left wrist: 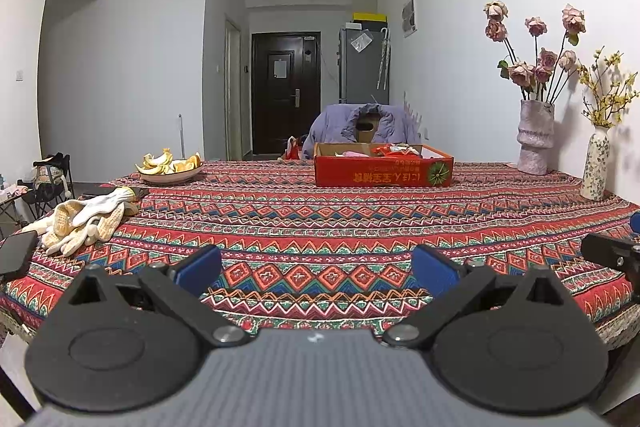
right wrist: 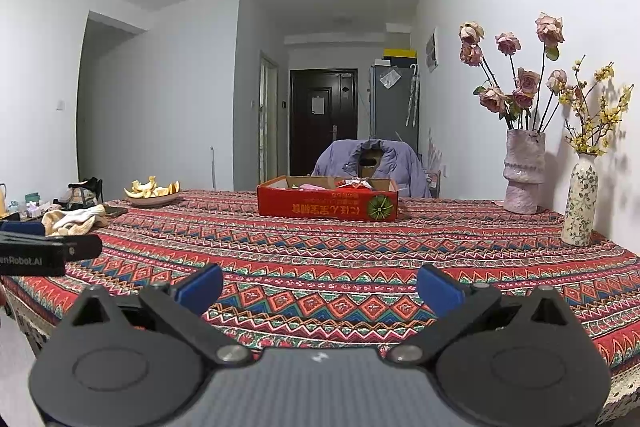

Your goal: Organize snacks

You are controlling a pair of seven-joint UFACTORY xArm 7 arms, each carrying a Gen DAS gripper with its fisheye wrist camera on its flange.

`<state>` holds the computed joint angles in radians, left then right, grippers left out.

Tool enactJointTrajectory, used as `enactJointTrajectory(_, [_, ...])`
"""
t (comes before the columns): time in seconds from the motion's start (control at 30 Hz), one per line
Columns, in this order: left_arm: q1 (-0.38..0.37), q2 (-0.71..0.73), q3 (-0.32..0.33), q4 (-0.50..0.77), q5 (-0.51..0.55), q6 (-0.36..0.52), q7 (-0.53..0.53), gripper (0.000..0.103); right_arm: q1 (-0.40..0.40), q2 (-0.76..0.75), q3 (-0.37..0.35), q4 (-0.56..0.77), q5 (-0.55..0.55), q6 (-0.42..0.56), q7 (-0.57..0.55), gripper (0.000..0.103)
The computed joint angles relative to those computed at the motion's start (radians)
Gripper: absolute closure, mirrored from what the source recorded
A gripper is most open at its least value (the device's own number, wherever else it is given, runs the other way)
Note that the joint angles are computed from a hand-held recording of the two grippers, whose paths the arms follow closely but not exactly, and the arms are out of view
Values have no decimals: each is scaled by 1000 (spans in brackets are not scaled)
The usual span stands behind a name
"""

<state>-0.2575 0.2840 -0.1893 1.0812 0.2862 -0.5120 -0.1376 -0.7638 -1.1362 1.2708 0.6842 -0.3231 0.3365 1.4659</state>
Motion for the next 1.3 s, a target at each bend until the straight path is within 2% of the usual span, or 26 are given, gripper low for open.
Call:
enactJointTrajectory(0.9, [-1, 4, -2, 5, -4, 3, 1, 0, 8, -8, -6, -14, 0, -14, 15, 0])
enactJointTrajectory(1.3, [-17, 0, 10, 0, -37, 1, 29, 0, 8, -10, -2, -14, -1, -15, 21, 0])
